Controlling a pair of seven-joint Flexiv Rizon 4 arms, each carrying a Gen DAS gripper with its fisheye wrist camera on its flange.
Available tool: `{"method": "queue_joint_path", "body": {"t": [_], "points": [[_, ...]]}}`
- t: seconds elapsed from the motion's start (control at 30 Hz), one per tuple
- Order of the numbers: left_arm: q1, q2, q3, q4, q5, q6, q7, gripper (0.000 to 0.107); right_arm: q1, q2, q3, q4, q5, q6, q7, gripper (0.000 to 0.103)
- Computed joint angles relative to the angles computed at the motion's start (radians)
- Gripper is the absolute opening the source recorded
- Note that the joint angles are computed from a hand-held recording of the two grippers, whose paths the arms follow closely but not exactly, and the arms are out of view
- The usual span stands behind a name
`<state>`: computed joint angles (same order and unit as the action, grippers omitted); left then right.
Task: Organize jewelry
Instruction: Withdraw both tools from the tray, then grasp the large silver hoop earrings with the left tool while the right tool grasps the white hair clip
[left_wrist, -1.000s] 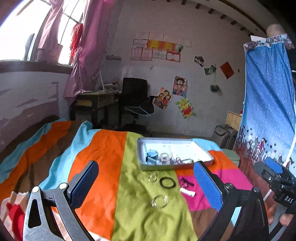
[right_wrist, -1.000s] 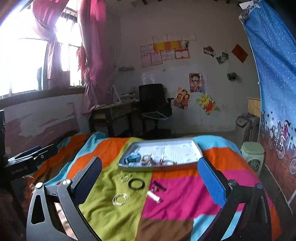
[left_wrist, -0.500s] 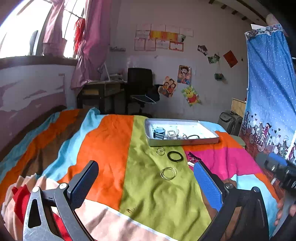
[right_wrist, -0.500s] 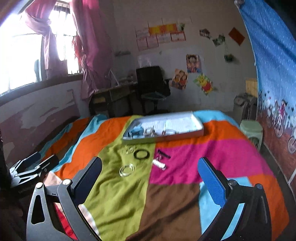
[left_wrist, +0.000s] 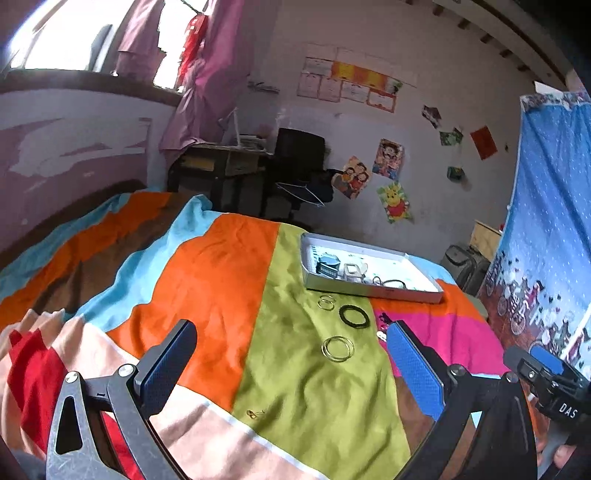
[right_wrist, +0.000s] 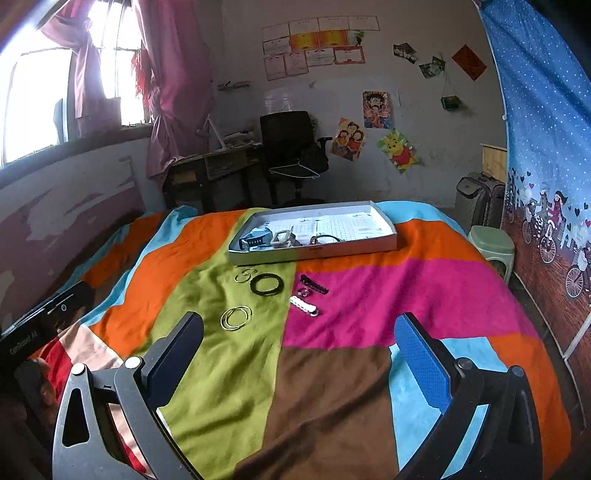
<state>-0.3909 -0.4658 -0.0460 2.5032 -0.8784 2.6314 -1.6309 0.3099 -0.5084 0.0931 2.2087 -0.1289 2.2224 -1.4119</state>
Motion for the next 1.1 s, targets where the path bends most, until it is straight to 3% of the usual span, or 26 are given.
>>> {"method": "queue_joint_path", "body": {"t": [0.2,0.4,0.47,0.57,0.67,0.93,1.0,1.1], "points": [[-0.012,-0.008,0.001,-0.019,-0.034,-0.007,0.081,0.103,-0.059,0.001,0.035,-0.015,-0.087,-0.035,0.048,0.102],[-0.002,-0.012,0.002,-0.046,-0.028,-0.033,0.132,0.103,-0.053,-0.011,0.022,-0.047,-0.103,-0.023,0.042,0.102],[0.017,0.0,-0.001,-0.067,-0.019,-0.098,0.159,0.103,-0.057,-0.02,0.022,-0.066,-0.122,-0.036,0.041,0.102],[0.052,0.015,0.015,-0.112,0.019,-0.207,0.208,0.103,-0.13,-0.046,0.07,-0.123,-0.235,-0.099,0.099,0.102],[0.067,-0.02,0.038,-0.177,0.03,-0.23,0.243,0.103,-0.151,-0.091,0.073,-0.201,-0.292,-0.119,0.117,0.102],[0.096,-0.157,0.055,-0.334,0.058,-0.247,0.322,0.103,-0.117,-0.243,0.025,-0.376,-0.278,-0.052,0.12,0.102],[0.114,-0.169,0.051,-0.351,0.088,-0.28,0.321,0.103,-0.133,-0.265,0.033,-0.4,-0.318,-0.105,0.14,0.102],[0.145,-0.182,0.049,-0.361,0.158,-0.319,0.305,0.103,-0.221,-0.295,0.108,-0.431,-0.458,-0.214,0.181,0.102]]}}
